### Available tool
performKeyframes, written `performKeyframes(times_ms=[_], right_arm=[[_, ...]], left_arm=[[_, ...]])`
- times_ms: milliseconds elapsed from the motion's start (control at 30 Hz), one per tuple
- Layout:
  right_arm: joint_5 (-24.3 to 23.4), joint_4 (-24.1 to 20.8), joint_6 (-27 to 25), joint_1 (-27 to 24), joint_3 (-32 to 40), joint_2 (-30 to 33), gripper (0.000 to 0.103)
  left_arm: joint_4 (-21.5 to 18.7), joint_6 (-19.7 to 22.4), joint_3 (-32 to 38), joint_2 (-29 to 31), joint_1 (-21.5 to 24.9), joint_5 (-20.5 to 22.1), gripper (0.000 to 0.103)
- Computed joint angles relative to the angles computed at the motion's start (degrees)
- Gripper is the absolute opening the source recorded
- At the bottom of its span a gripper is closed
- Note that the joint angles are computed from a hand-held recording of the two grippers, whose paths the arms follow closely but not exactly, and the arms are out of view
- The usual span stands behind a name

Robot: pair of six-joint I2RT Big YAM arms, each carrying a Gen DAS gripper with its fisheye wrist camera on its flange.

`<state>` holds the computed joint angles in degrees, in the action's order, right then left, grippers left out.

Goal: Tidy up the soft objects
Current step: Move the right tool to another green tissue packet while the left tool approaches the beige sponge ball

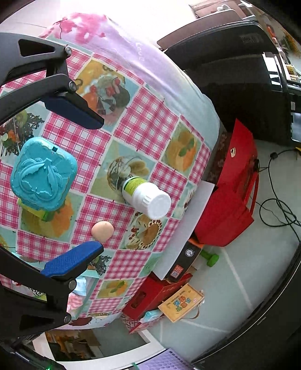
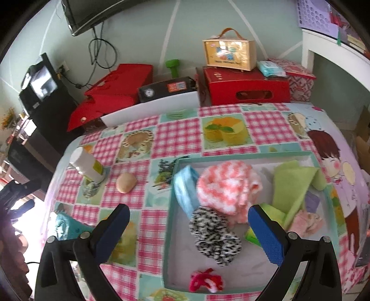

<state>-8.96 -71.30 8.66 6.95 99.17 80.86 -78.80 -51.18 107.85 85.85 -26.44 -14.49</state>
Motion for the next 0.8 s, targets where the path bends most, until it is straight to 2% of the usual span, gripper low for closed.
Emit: performKeyframes(times_ms=[67, 400, 800], right_arm=[[-1.3, 0.3, -0.1, 0.6, -0.2, 0.0, 0.103], [-0.7, -0.7, -4.4, 6.6, -1.2, 0.6, 0.103], [0.5, -3.7, -12.3, 14.5, -4.2, 2.9, 0.103]], left_arm=[[0.2, -0.2, -0.7, -0.5, 0.3, 0.2, 0.097], [-1.7, -3.9, -5.8, -3.8, 3.6, -0.4, 0.097], [-2.0, -3.0, -8.7, -2.8, 5.5, 5.0, 0.097]])
